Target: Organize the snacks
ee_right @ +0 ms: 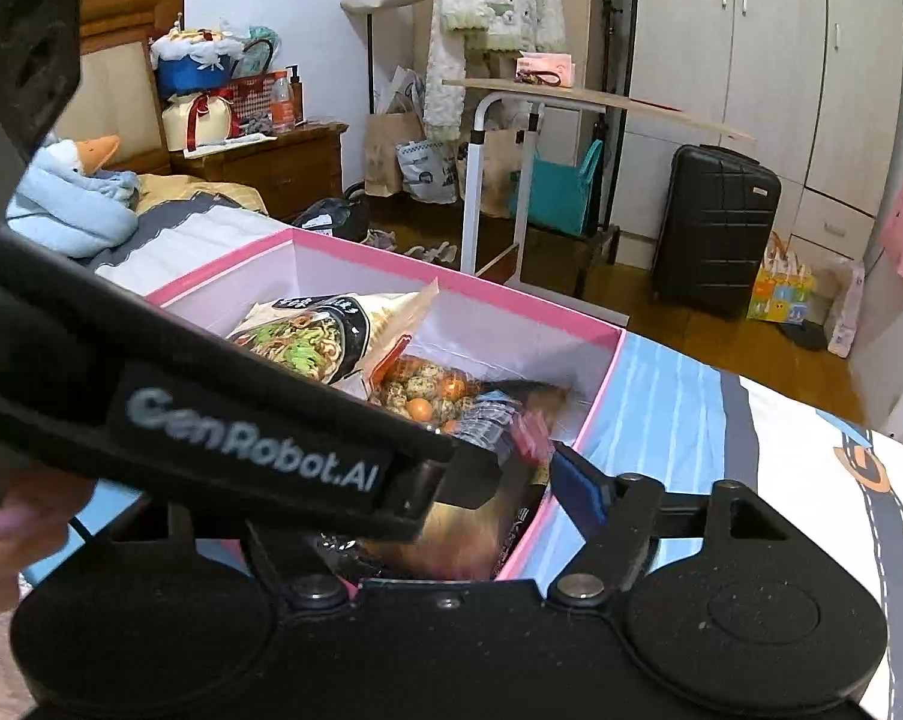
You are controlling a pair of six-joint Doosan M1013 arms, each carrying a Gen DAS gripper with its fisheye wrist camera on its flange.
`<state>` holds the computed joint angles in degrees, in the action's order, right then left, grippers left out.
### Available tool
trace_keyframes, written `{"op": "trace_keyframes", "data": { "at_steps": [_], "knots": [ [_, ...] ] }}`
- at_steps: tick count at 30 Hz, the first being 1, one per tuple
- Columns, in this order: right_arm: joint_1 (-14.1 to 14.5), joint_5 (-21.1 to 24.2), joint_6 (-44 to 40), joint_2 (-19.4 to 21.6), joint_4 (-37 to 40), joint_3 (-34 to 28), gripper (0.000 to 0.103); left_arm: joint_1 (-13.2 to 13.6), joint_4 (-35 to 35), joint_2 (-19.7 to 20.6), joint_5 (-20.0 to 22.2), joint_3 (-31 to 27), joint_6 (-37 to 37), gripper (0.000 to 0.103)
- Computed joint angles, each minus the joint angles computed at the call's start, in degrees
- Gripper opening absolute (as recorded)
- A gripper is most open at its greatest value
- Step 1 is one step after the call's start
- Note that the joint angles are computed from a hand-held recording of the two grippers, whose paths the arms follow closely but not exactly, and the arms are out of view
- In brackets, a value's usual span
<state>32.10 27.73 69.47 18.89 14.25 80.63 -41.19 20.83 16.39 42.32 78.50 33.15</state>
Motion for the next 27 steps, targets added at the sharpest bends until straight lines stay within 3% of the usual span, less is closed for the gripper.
{"op": "trace_keyframes", "data": {
  "at_steps": [5,9,15,18,22,25,27],
  "knots": [
    [-0.7,-1.7,-2.0,-1.9,3.7,2.2,0.083,-1.1,5.0,-0.1,2.1,-0.2,-5.5,0.042],
    [-2.3,-2.2,-4.9,-4.4,11.7,4.9,0.083,-3.0,9.9,-0.8,5.0,-0.5,-8.6,0.053],
    [-4.0,-3.3,-0.7,-8.0,10.5,8.4,0.084,-6.1,13.4,-0.5,12.0,-3.4,-8.5,0.056],
    [-4.6,-3.7,4.5,-9.4,6.4,9.4,0.084,-7.7,15.6,0.5,16.9,-5.5,-7.3,0.057],
    [-5.5,-5.9,9.2,-11.6,1.5,11.2,0.084,-9.3,16.8,0.9,19.9,-6.8,-7.2,0.057],
    [-5.2,-7.1,18.7,-12.8,-10.0,11.8,0.084,-10.4,18.1,1.3,23.6,-8.3,-9.5,0.057],
    [-5.7,-7.8,18.4,-13.8,-10.3,12.3,0.084,-11.1,19.3,1.0,24.5,-8.8,-10.4,0.057]
  ]
}}
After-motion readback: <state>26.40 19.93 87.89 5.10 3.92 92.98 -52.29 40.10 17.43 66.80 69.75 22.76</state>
